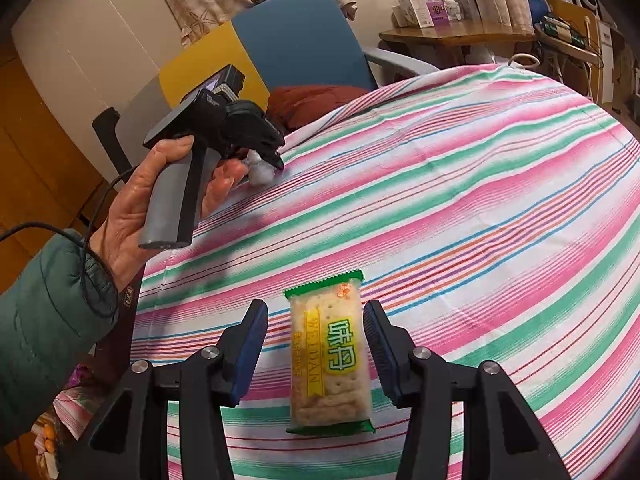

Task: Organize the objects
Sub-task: 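Grasp the white plastic bag ball with the left gripper while the right holds the cracker packet, then carry the plastic ball into the gold tray and release with the left while the right brings the crackers over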

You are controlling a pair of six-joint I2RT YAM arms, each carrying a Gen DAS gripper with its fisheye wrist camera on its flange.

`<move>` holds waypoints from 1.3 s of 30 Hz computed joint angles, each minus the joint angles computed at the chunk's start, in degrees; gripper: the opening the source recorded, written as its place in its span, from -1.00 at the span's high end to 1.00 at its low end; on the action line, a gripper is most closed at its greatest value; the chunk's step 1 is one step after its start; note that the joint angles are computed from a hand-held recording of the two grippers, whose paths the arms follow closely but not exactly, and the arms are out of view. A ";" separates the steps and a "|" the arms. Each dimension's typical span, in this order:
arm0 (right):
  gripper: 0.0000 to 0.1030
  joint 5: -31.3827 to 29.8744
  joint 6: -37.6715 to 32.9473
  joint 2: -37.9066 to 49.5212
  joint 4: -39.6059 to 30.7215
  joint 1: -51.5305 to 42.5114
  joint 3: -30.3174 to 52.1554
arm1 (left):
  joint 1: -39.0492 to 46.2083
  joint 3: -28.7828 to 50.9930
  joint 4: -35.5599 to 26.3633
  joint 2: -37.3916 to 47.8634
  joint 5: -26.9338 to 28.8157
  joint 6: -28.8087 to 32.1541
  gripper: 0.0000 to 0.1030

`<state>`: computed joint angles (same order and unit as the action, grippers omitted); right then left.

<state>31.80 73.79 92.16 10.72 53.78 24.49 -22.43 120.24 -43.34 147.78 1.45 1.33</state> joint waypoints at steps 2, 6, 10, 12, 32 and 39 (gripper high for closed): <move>0.02 -0.43 0.06 0.54 -3.92 -0.34 1.86 | 0.72 -1.30 -0.19 -0.98 0.99 0.67 0.32; 0.02 -3.29 -2.07 1.41 -6.18 -1.91 3.08 | 1.99 -4.30 0.18 -3.21 3.00 1.60 0.32; -0.06 -4.62 -4.48 3.66 -13.68 -3.38 8.70 | 2.37 -11.35 3.56 -8.42 2.63 3.66 0.32; -0.19 -7.24 -5.21 6.38 -16.89 -4.36 11.63 | 3.02 -15.94 5.29 -12.06 3.16 5.63 0.32; 0.09 0.38 -3.58 16.88 -39.77 0.19 30.62 | 20.10 -46.98 15.72 -44.05 12.00 22.28 0.31; 0.09 6.04 -2.91 19.10 -51.93 5.31 44.37 | 33.49 -52.93 17.39 -49.46 16.25 30.30 0.30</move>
<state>37.83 70.88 111.26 -41.21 59.09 68.86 11.06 67.32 -25.95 98.31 17.70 31.63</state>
